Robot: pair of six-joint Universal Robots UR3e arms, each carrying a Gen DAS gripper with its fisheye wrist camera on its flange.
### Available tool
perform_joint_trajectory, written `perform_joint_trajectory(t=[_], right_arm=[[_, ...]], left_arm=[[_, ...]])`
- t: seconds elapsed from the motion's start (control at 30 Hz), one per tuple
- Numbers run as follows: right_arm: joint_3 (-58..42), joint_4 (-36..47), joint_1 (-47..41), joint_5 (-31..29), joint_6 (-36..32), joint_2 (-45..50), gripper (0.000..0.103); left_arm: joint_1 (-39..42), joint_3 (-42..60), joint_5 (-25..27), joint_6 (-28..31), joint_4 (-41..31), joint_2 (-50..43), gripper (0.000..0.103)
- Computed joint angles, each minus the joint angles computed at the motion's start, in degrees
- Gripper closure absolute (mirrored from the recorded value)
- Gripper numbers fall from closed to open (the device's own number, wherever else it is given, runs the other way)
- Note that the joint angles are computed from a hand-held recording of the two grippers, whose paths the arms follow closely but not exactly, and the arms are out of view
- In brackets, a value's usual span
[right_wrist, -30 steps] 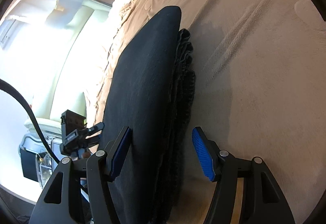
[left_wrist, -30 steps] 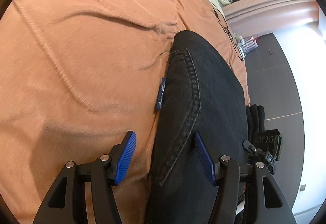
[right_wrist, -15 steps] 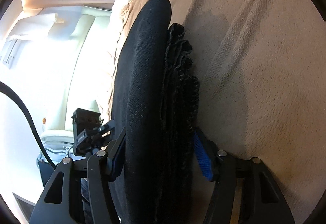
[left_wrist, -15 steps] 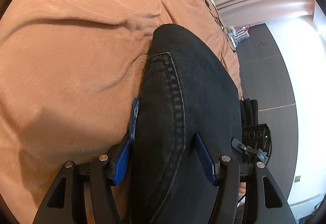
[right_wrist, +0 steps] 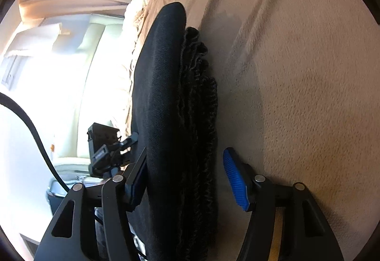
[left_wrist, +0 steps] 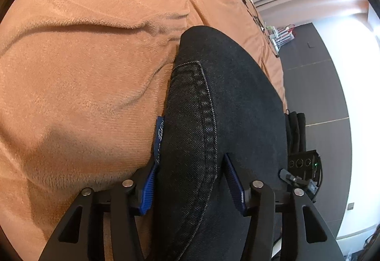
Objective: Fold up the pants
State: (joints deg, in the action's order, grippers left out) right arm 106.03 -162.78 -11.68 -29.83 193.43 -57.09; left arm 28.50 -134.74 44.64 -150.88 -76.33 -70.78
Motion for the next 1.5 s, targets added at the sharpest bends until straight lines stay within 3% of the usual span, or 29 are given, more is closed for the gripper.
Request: perform_joint_trajectory(t=[0.23, 0.4, 0.5, 0.63, 0.8, 1.0, 1.2, 1.5], right_arm=[[-4.12, 5.46, -0.9, 4.4, -2.7, 4.3, 0.042], [-6.1, 6.36, -0.04, 4.44, -4.22, 5.84, 0.042], [-6.15, 6.74, -0.17, 5.25, -5.07, 6.51, 0.051], [-5.94, 9.37, 0.16, 6.36, -7.68, 6.0, 0.054], [-7.96, 12.27, 0.67, 5.62, -9.87, 6.24, 0.054], [-12.54, 7.82, 2.01, 2.56, -6.45, 8.59, 0.058], [-11.72, 4.42, 2.63, -0.75, -4.1, 6.36, 0.072], [-7.2, 2.0, 3.49, -4.33, -3.54, -2.76, 0.076]], left_arm=[[-0.3, 0.8, 0.95, -0.36, 0.56, -1.26, 0.051], [-1.4, 0.9, 1.43, -2.31, 1.99, -0.95, 0.051], [-1.69, 0.75, 2.17, -2.7, 1.75, 0.3, 0.051], [-1.91, 0.45, 2.85, -3.79, 0.87, 2.8, 0.051], [-1.51, -0.33, 2.26, -3.62, 0.97, 2.84, 0.051], [-1.96, -1.13, 2.41, -4.11, 3.46, 2.74, 0.054], [-1.43, -0.05, 1.52, -2.76, -1.23, 7.57, 0.066], [-0.24, 3.02, -2.69, 1.18, -11.33, 13.05, 0.074]])
